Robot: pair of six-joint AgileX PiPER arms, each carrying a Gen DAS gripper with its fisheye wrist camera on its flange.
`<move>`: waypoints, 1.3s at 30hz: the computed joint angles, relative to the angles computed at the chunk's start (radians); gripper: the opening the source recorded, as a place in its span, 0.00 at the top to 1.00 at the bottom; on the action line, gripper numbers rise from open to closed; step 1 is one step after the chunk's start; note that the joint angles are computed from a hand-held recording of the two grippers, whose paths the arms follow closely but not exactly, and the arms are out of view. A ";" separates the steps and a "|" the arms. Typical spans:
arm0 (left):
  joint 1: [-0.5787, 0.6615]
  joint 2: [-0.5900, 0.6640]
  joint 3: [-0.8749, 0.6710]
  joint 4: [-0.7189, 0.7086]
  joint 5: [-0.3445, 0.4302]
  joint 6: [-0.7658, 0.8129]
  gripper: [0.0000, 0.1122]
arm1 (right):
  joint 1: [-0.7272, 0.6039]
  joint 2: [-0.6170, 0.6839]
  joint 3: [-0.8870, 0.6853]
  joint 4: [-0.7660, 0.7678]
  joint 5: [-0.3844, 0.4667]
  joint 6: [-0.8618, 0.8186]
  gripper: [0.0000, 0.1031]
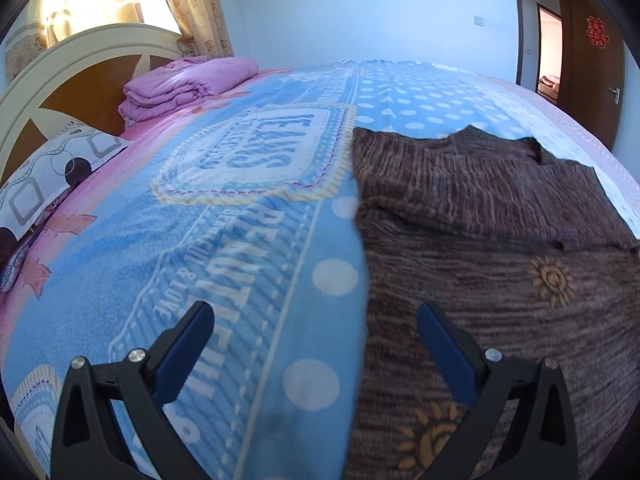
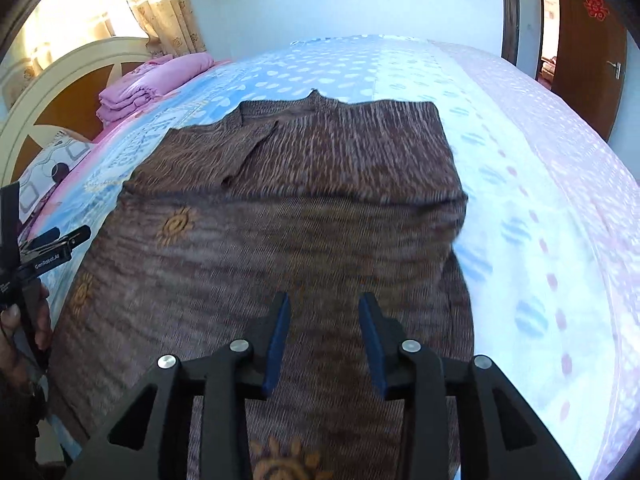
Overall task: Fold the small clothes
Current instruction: 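Open the right tool and lift it off the sweater, then move both tools to the sweater hem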
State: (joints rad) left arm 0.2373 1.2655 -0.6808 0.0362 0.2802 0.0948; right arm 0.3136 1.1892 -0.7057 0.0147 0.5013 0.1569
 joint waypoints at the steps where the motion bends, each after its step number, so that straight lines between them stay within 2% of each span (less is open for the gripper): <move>1: -0.001 -0.018 0.011 0.007 0.004 -0.002 0.08 | 0.014 -0.021 0.016 -0.010 0.009 0.015 0.62; 4: 0.006 -0.065 0.027 -0.025 0.037 0.054 0.08 | 0.049 -0.062 0.039 -0.034 0.032 0.052 0.59; 8: 0.062 -0.124 0.038 -0.191 0.092 0.252 0.08 | 0.114 -0.100 0.061 -0.112 0.061 0.147 0.59; 12: 0.090 -0.186 0.063 -0.238 0.128 0.332 0.08 | 0.156 -0.145 0.091 -0.143 0.085 0.206 0.57; 15: 0.144 -0.217 0.074 -0.348 0.193 0.466 0.08 | 0.199 -0.183 0.118 -0.180 0.110 0.266 0.52; 26: 0.275 -0.353 0.139 -0.459 0.373 0.679 0.08 | 0.345 -0.312 0.181 -0.286 0.230 0.455 0.52; 30: 0.364 -0.392 0.149 -0.519 0.471 0.806 0.08 | 0.413 -0.368 0.203 -0.323 0.290 0.534 0.51; 33: 0.460 -0.435 0.159 -0.567 0.546 0.908 0.12 | 0.485 -0.414 0.223 -0.362 0.340 0.616 0.51; 39: 0.691 -0.496 0.177 -0.642 0.745 1.106 0.16 | 0.732 -0.494 0.257 -0.490 0.487 0.893 0.48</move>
